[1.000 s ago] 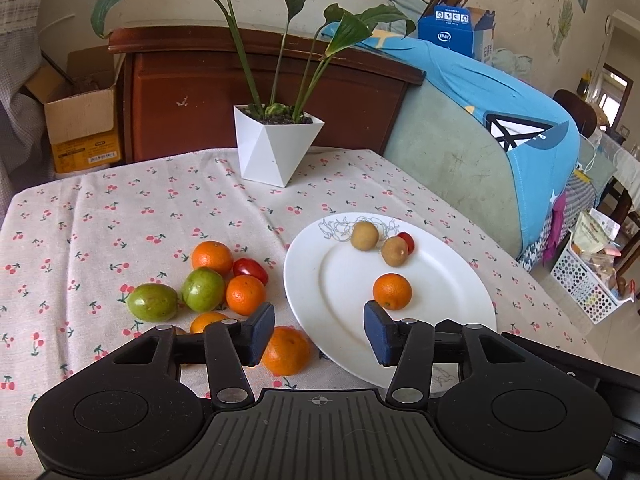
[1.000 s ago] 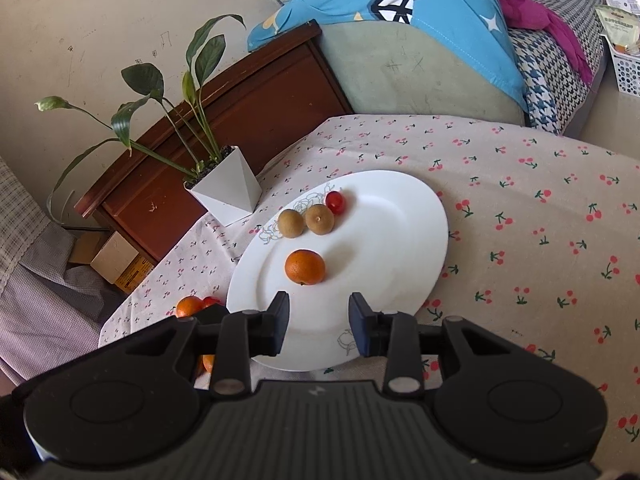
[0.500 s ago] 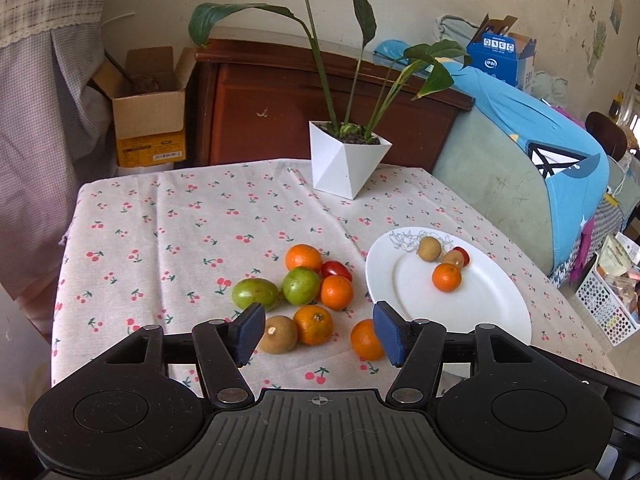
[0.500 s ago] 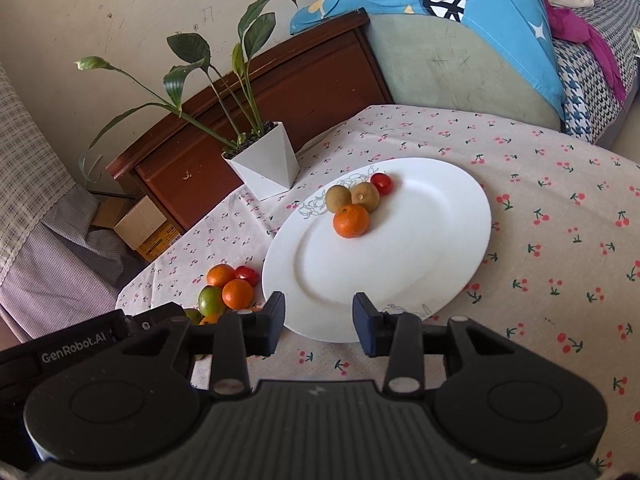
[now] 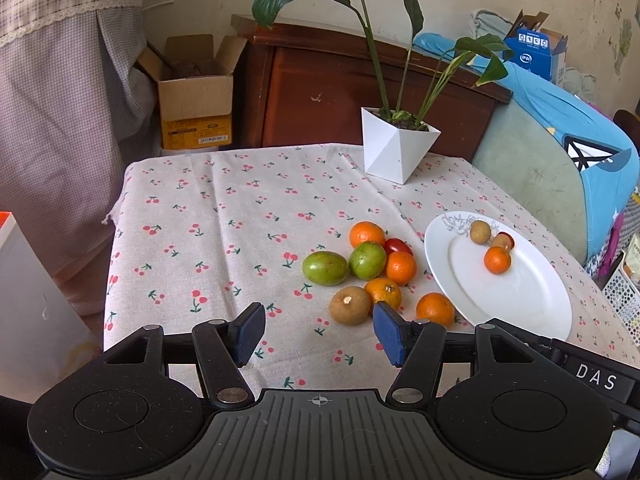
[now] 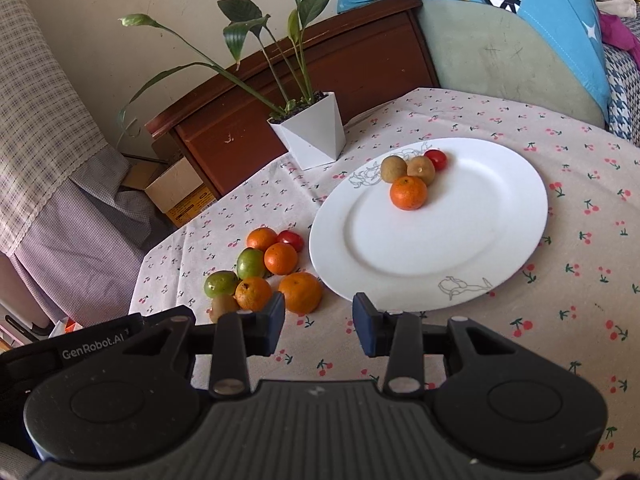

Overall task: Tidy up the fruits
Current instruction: 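Withdraw both tools from the plate back toward the fruit pile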

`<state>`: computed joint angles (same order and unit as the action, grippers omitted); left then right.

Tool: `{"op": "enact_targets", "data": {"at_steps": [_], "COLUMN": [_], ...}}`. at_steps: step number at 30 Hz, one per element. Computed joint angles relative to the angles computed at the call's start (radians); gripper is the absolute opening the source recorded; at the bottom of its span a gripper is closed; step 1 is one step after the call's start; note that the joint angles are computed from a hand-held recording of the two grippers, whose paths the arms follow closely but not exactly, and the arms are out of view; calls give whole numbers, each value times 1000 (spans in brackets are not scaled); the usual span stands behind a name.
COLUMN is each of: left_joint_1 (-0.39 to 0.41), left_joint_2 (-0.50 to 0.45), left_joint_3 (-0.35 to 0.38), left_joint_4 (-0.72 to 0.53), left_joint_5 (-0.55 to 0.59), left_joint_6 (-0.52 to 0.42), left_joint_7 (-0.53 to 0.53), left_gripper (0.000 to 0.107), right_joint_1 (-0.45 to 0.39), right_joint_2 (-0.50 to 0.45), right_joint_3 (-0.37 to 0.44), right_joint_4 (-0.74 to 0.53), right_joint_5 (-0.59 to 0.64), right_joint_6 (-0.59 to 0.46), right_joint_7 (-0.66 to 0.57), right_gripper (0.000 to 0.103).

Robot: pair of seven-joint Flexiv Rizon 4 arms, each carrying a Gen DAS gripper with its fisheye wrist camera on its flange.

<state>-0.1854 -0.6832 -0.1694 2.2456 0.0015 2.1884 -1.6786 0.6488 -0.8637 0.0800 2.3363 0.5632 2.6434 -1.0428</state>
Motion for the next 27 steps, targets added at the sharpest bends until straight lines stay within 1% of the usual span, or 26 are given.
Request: {"op": "enact_targets", "data": {"at_steps": [4, 12, 20, 27], "left_joint_1": [-11, 0, 4, -6], "left_joint_2": [-3, -12, -16, -23], "left_joint_3": [14, 11, 12, 21], "left_joint_4": [2, 0, 1, -1], "left_joint_5": [-18, -24, -30, -34], "left_joint_6": [-3, -20, -27, -28], "left_joint_7": [3, -1, -9, -2], "left_gripper": [59, 59, 59, 59], "right_joint_1": [4, 16, 54, 69], "right_joint_2": [-8, -26, -43, -56], "right_joint_3": [-7, -28, -66, -85], "right_joint_4": [-19, -68, -124, -167], "right_joint_5": [-19, -25, 24, 61], "right_joint_6": [-17, -66, -124, -141], "right_joint_7": [-16, -49, -101, -135], "right_gripper": [39, 39, 39, 38]}}
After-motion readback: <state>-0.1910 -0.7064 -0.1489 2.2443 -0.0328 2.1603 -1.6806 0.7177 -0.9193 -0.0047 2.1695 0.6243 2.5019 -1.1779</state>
